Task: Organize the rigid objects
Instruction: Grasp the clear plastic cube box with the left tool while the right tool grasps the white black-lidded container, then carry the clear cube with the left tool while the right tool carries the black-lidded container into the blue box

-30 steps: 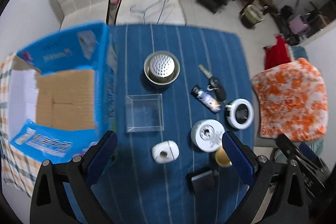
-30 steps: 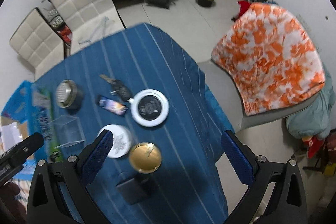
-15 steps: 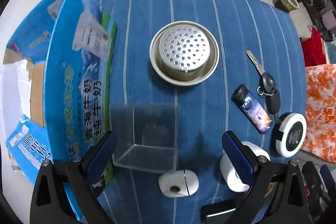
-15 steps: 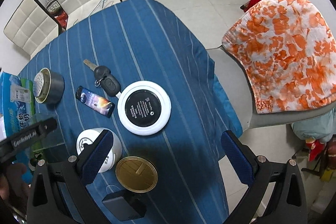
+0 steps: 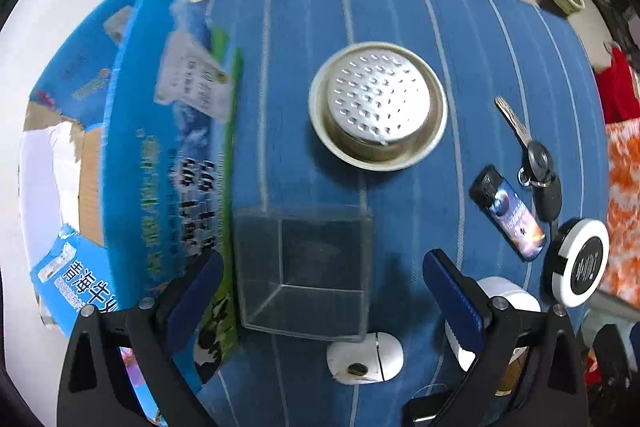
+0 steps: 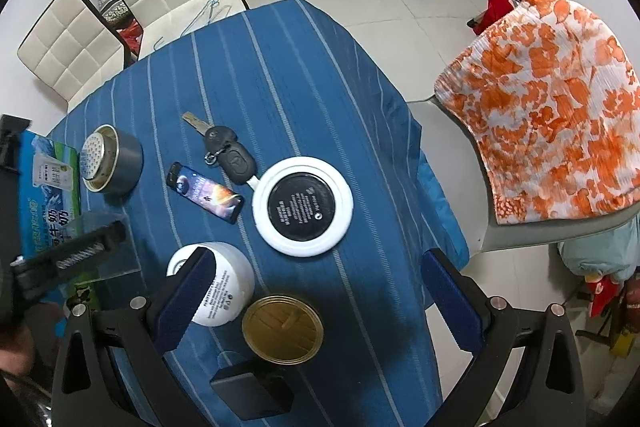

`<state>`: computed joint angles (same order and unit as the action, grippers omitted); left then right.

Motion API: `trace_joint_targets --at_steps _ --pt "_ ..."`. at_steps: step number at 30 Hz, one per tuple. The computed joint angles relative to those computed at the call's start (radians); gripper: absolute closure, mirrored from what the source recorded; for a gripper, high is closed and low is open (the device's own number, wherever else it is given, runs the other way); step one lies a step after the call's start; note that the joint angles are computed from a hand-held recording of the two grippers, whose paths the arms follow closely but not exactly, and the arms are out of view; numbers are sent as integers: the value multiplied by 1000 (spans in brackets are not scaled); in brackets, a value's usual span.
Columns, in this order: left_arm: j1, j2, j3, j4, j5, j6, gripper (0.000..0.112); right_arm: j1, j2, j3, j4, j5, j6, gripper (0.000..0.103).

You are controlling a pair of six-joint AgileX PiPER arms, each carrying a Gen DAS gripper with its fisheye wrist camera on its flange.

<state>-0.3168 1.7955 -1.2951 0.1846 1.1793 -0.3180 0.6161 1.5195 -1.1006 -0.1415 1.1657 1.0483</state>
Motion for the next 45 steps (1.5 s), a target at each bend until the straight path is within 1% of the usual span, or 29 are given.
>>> trace_joint_targets --at_steps 7,10,12,16,20,24,25,27,28,30,31,32,34,35,36,37,38,40,41,42,43,45 --pt "-45 26 16 50 -20 -43 10 26 -16 -12 -18 34 27 0" --pt "-84 90 -46 54 -2 -76 10 22 -21 -9 -16 39 27 0" --pt "-90 104 -59 48 -5 -74 10 20 -23 -10 -17 42 27 0" --pt "-69 112 -69 -39 -45 -46 10 6 -23 -15 -18 43 16 0" --pt "-25 116 -32 -134 -77 -4 10 -30 -13 -15 -14 37 -13 0" --pt "14 152 -1 -211 -111 35 11 -91 33 -3 15 -11 -66 0" --pt "19 155 8 -221 -124 44 12 -110 49 5 30 -36 -84 0" --pt "18 159 26 -209 -153 37 28 -143 95 8 66 -77 -121 0" --pt "22 157 34 -209 -164 40 32 -155 123 6 89 -97 -142 0" --pt "37 142 57 -191 -171 51 49 -175 178 2 139 -136 -181 0" --pt "57 139 51 -185 -162 73 50 -182 197 4 162 -155 -199 0" --pt "59 139 55 -189 -175 83 50 -186 220 1 182 -168 -214 0" --pt "75 145 45 -192 -179 106 51 -187 272 -13 207 -175 -230 4" --pt "76 147 45 -194 -187 111 51 -189 302 -23 225 -171 -243 9" --pt "100 136 43 -195 -176 138 51 -190 306 -14 245 -192 -241 9" --pt "110 132 53 -197 -187 151 51 -197 302 -6 257 -205 -236 9" --pt "114 134 53 -200 -194 157 51 -200 306 -8 264 -206 -237 9" --pt "127 131 24 -201 -166 171 51 -213 310 -10 289 -201 -241 11" --pt "127 130 24 -200 -167 170 51 -223 309 -9 300 -198 -247 16" --pt "125 121 32 -199 -170 164 52 -228 309 -18 300 -187 -241 26" --pt "126 118 34 -200 -172 159 52 -220 321 -37 278 -156 -223 26" --pt "100 85 52 -201 -164 130 52 -212 324 -39 261 -152 -226 27"
